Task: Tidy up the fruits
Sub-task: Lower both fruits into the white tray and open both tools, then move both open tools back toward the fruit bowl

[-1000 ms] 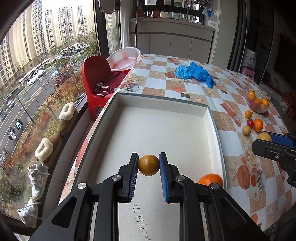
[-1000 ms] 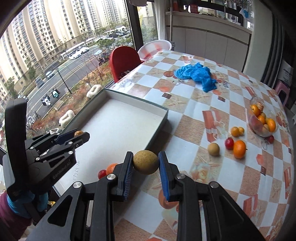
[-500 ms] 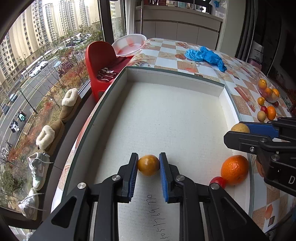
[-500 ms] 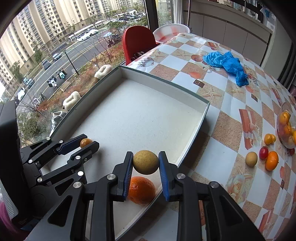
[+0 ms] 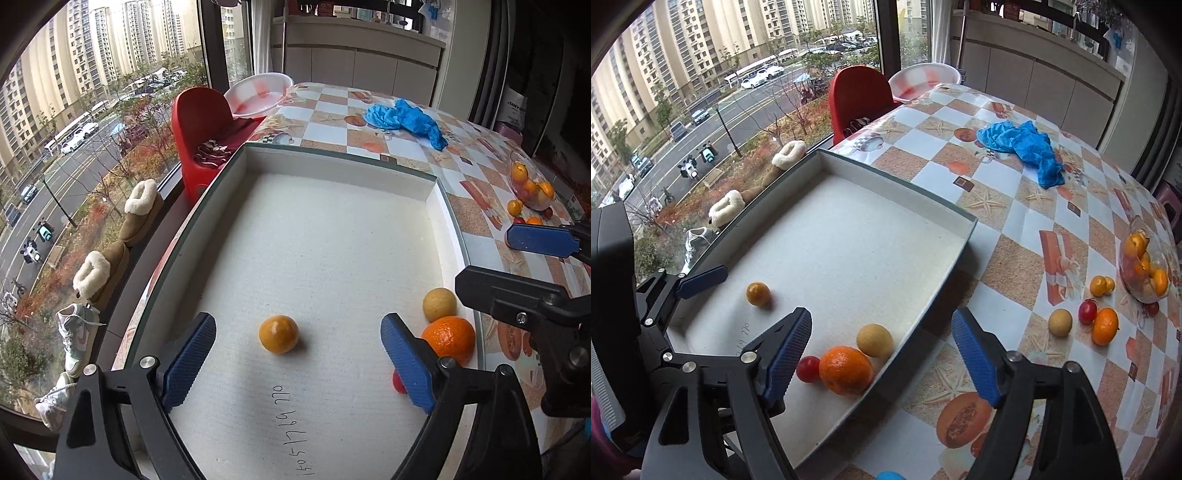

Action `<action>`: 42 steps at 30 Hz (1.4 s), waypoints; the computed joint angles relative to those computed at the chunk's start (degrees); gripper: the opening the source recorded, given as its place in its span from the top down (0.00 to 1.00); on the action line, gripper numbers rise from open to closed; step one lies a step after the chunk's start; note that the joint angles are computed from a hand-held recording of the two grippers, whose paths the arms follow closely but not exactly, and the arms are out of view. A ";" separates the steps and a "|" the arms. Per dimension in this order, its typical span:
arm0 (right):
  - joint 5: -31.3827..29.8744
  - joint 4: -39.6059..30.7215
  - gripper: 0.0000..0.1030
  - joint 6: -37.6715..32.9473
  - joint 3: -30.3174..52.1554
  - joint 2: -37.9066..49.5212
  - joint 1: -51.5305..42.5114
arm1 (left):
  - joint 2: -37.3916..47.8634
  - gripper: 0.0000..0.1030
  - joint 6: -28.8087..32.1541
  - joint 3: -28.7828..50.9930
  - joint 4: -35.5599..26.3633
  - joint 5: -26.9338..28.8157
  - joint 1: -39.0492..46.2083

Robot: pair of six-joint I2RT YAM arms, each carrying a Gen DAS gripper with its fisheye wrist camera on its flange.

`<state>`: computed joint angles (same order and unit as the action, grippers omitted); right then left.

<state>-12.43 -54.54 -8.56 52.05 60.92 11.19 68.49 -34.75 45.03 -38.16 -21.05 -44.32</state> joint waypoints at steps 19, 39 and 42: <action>-9.07 -3.69 0.00 -35.29 9.51 13.54 -55.46 | 19.85 0.11 1.29 31.58 -5.15 1.00 -15.51; -2.37 17.87 0.31 -28.52 20.38 40.60 -56.18 | 42.40 0.11 3.94 47.92 -5.04 2.24 -14.88; -3.21 19.25 0.31 -28.66 21.86 43.14 -55.12 | 43.89 0.11 4.32 49.00 -4.61 2.66 -14.13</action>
<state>-15.64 -35.29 -37.22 73.91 104.06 -43.92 112.38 -30.43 94.03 -42.77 -18.39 -58.45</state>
